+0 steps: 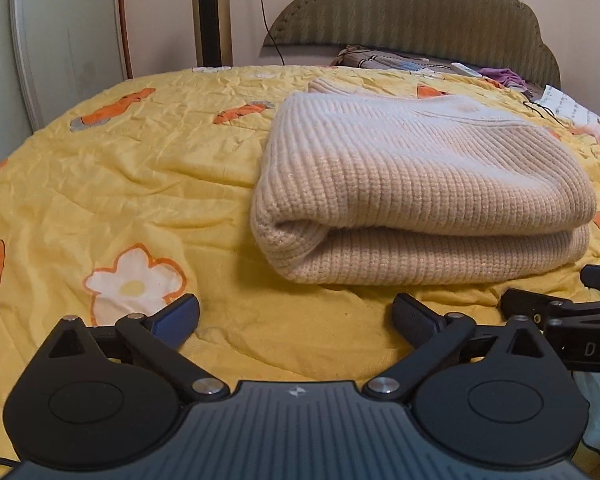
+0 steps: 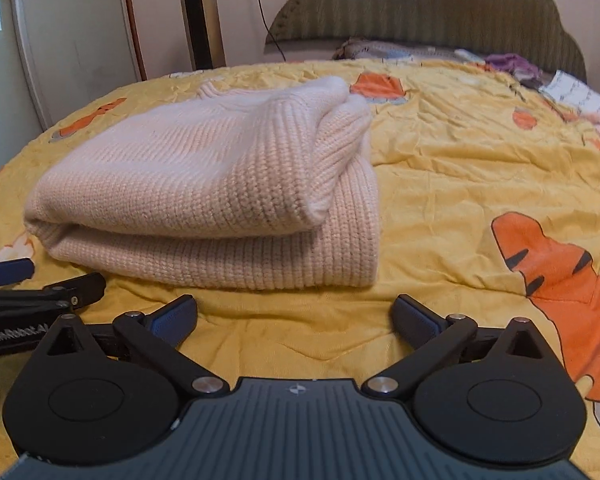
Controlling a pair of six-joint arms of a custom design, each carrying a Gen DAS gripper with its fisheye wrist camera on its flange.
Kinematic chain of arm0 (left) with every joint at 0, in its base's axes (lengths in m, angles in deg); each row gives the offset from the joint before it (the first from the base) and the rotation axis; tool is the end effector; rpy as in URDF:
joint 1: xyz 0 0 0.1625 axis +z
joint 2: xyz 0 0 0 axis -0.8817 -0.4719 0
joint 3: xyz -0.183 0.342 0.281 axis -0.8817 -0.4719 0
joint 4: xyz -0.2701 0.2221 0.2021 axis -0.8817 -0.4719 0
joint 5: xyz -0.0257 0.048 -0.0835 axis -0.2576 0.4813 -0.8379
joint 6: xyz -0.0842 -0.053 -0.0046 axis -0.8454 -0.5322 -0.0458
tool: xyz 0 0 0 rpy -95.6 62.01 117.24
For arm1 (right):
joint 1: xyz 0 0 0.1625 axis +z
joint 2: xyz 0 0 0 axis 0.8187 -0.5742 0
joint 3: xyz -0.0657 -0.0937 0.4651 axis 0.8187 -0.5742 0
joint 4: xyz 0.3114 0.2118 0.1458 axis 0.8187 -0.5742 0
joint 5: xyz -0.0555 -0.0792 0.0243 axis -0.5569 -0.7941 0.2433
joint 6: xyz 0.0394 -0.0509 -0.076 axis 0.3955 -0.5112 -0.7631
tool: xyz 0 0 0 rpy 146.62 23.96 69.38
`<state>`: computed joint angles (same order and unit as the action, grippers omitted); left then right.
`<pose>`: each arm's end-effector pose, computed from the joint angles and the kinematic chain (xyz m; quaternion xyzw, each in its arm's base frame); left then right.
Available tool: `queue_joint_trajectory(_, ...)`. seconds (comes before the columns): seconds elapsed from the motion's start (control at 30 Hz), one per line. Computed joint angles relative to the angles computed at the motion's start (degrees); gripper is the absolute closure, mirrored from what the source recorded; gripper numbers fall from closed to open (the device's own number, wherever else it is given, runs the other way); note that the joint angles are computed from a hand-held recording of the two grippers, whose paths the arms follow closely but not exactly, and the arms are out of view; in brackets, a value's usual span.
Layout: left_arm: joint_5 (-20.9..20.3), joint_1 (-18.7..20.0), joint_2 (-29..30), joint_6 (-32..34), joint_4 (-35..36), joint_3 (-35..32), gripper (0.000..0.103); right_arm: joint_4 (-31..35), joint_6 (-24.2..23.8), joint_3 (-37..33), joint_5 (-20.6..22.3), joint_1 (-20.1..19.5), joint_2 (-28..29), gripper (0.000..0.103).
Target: Fold small clothes
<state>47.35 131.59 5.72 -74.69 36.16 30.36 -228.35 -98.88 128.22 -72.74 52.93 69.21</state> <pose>-0.0773 -0.8066 0.2565 0.1254 0.8353 -0.3925 0.3641 0.3483 -0.8293 -0.0114 0.2217 -0.8613 0.3458 0.2992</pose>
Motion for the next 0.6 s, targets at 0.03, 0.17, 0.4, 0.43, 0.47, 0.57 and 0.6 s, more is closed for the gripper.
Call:
queue_joint_trajectory(0.03,-0.56,-0.16,-0.06,0.34,-0.76,0.40,0.000,-0.31,-0.71,-0.65,-0.85,0.15,0.56,0.001)
queue_joint_trajectory(0.17,-0.83,-0.27,-0.91,0.32,-2.32,2.32,0.000,-0.54,-0.84,-0.82,-1.04,0.18,0.69,0.001)
queue_joint_trajectory(0.4,-0.41,-0.18,-0.92,0.07,-1.90,2.14,0.000,-0.50,-1.07,-0.70,-1.43,0.27,0.63,0.001)
queue_joint_trajectory(0.43,-0.36,-0.17,-0.92,0.05,-1.88,2.12,0.000,-0.43,-1.22,-0.74,-1.57,0.29,0.64,0.001)
queue_joint_trajectory(0.47,-0.29,-0.16,-0.95,0.04,-1.88,2.16,0.000,-0.43,-1.27,-0.70,-1.61,0.30,0.63,0.001)
queue_joint_trajectory(0.57,-0.33,-0.18,-0.94,0.04,-1.84,2.13,0.000,-0.43,-1.27,-0.74,-1.62,0.32,0.66,0.001)
queue_joint_trajectory(0.6,-0.33,-0.18,-0.94,0.04,-1.84,2.13,0.000,-0.43,-1.27,-0.74,-1.62,0.32,0.66,0.001)
